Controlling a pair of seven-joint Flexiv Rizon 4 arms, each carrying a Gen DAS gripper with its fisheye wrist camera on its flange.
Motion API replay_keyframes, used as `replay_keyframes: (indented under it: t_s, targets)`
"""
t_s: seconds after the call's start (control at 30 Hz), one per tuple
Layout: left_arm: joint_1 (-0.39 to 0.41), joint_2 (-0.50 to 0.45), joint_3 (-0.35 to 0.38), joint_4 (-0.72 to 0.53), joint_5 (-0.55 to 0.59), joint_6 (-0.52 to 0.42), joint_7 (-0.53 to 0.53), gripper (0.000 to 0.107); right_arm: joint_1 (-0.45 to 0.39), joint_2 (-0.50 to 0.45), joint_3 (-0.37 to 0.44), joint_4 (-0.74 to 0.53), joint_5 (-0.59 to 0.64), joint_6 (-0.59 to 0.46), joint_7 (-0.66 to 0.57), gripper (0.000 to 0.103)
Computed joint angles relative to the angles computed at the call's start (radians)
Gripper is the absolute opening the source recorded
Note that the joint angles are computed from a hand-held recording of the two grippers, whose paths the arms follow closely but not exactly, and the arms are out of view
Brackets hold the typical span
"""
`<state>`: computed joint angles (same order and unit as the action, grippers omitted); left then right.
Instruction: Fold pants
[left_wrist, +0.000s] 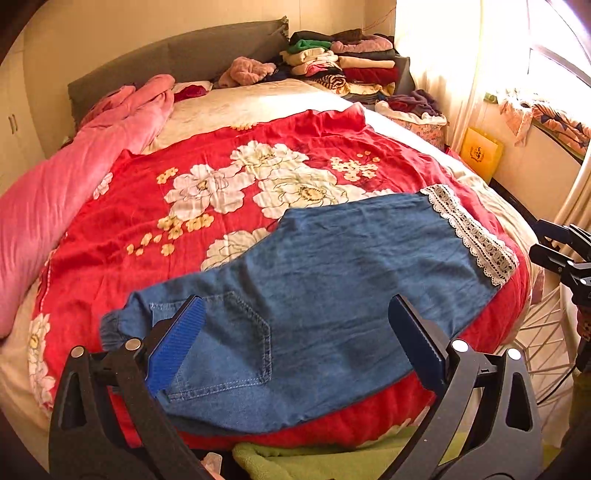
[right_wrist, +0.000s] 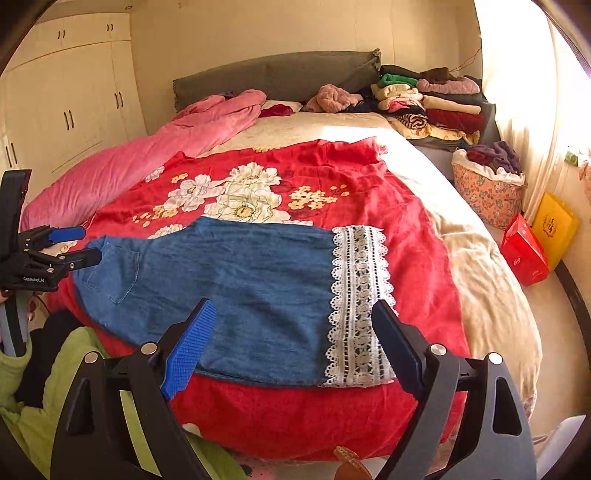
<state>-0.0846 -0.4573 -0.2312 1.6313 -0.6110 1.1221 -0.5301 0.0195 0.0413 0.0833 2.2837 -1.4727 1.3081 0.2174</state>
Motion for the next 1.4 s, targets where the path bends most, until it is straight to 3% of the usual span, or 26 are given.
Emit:
replay_keyframes:
  t_s: [0.43,0.9,1.17,1.3,1.4]
  targets:
    - [-0.053,-0.027,-0.011,-0.061,0.052,0.002,-0.024,0.093,-0.038,0.063,-0.003,0.06,-0.032,-0.022,0.065,0.086]
    - [-0.105,-0.089,-0.015,-0.141,0.13,-0.033,-0.05,0.093,-0.069,0.048,-0.023,0.094,-0.059,0.017,0.116,0.086]
    - [-0.152,-0.18,0.004,-0.286,0.208,-0.143,-0.093,0.093,-0.079,0.005,-0.034,0.089,-0.034,0.05,0.115,0.086]
    - [-0.19,-0.262,0.011,-0.421,0.256,-0.23,-0.098,0.093,-0.075,-0.028,-0.035,0.091,0.033,0.06,0.097,0.086]
    - [-0.233,-0.342,0.028,-0.557,0.303,-0.321,-0.105,0.093,-0.082,-0.061,-0.046,0.081,0.013,0.094,0.135,0.086]
